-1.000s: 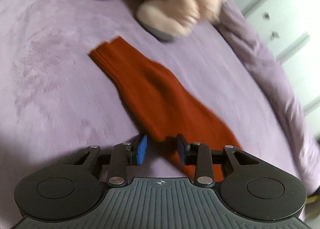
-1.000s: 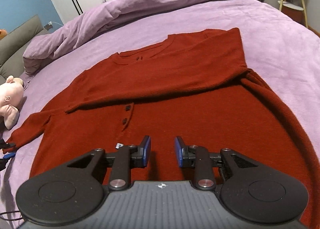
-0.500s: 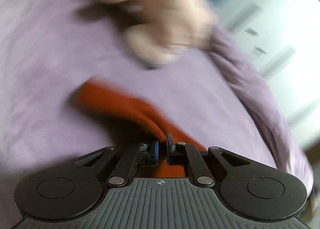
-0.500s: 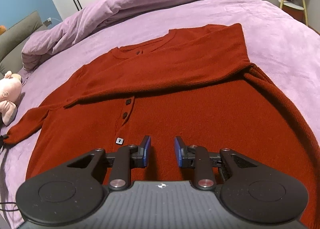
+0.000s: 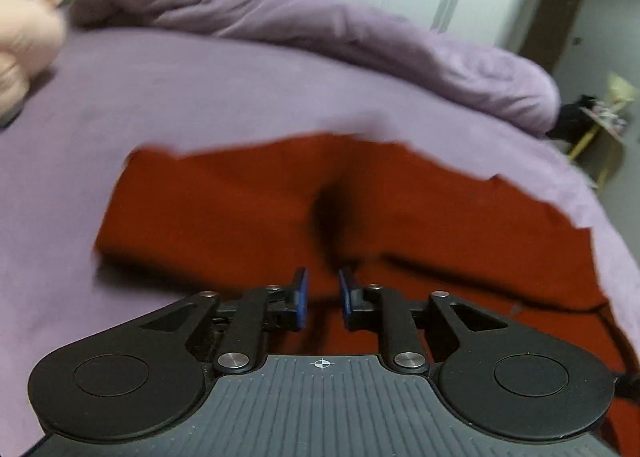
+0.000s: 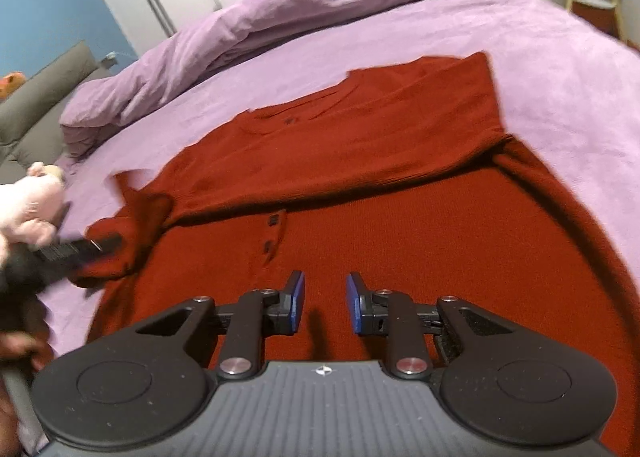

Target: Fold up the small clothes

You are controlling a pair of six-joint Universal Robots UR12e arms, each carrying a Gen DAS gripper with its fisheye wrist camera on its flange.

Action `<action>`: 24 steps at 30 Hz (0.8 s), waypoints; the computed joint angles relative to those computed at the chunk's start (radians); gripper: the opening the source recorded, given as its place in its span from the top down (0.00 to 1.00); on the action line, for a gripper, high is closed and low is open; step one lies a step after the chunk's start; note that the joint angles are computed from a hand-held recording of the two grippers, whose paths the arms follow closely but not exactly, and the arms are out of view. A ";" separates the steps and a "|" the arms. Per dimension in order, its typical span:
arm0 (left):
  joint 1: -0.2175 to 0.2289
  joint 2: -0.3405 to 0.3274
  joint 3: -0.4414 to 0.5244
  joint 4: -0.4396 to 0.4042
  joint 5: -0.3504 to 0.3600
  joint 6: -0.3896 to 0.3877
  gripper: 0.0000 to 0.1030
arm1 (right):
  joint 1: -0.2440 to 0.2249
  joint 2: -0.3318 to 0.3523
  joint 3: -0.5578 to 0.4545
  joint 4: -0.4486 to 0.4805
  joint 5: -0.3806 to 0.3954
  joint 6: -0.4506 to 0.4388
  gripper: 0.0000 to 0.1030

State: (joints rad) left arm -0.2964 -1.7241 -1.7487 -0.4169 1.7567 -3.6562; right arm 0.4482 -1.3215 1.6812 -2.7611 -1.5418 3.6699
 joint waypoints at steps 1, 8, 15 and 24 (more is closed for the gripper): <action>-0.002 0.009 -0.014 -0.007 0.018 -0.023 0.74 | 0.000 0.009 -0.009 -0.007 0.017 -0.010 0.78; 0.003 0.057 -0.062 -0.103 0.142 -0.119 0.63 | 0.008 0.121 -0.143 -0.046 0.149 -0.034 0.75; 0.024 0.080 -0.085 -0.113 0.136 -0.137 0.58 | -0.014 0.216 -0.247 -0.011 0.282 0.160 0.74; 0.024 0.087 -0.094 -0.114 0.122 -0.115 0.58 | -0.013 0.226 -0.243 -0.073 0.302 0.231 0.95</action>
